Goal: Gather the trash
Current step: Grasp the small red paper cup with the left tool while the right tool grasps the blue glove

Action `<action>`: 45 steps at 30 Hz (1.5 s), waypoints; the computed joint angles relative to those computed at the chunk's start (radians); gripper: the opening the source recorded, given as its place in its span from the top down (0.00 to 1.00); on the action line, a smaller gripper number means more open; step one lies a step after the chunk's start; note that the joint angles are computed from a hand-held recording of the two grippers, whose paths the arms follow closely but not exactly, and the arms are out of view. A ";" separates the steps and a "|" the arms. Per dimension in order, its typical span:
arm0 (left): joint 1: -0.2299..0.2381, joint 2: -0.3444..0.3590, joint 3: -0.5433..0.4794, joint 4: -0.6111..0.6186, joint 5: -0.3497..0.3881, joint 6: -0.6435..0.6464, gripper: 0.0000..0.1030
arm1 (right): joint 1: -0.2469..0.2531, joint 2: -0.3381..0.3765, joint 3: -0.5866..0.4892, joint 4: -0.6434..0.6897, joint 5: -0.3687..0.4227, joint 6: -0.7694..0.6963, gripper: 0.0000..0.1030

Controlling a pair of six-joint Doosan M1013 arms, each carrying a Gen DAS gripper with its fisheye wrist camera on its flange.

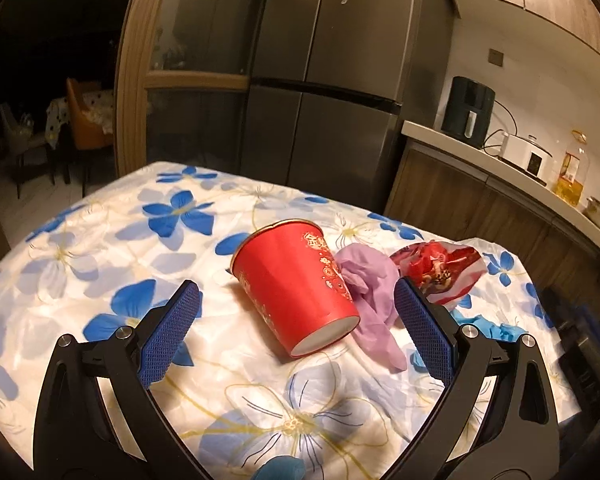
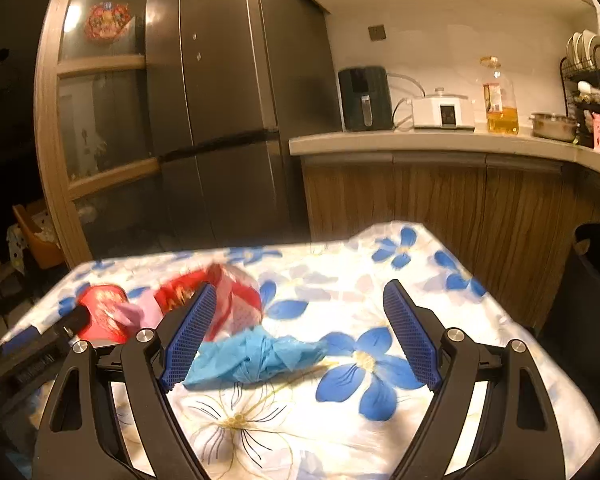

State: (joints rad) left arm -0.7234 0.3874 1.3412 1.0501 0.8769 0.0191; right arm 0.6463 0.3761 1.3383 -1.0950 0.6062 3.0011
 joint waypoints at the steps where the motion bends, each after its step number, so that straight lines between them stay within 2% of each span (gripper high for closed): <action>1: 0.003 0.002 -0.002 -0.008 -0.003 0.005 0.07 | -0.001 0.008 -0.007 0.033 0.007 -0.032 0.19; 4: 0.013 0.010 -0.008 -0.058 -0.017 0.035 0.07 | -0.008 0.017 -0.018 0.104 0.010 -0.086 0.19; 10: 0.038 0.013 -0.007 -0.155 -0.056 0.054 0.15 | -0.015 0.029 -0.029 0.177 0.009 -0.147 0.19; 20: 0.053 0.020 -0.009 -0.233 -0.097 0.107 0.43 | -0.013 0.050 -0.054 0.238 0.020 -0.245 0.19; 24: 0.056 0.015 0.003 -0.229 -0.128 0.104 0.43 | -0.016 0.054 -0.060 0.274 0.020 -0.272 0.20; 28: 0.055 0.007 0.017 -0.209 -0.150 0.082 0.44 | -0.019 0.062 -0.071 0.320 0.025 -0.320 0.24; 33: 0.051 -0.008 0.043 -0.157 -0.182 0.021 0.44 | -0.025 0.069 -0.079 0.381 0.026 -0.374 0.34; 39: 0.047 -0.025 0.072 -0.102 -0.221 -0.045 0.44 | -0.026 0.070 -0.080 0.417 0.014 -0.417 0.53; 41: 0.047 -0.029 0.077 -0.097 -0.226 -0.056 0.44 | -0.026 0.068 -0.077 0.429 0.005 -0.430 0.63; 45: 0.046 -0.035 0.087 -0.081 -0.241 -0.076 0.44 | -0.024 0.067 -0.076 0.433 -0.001 -0.439 0.73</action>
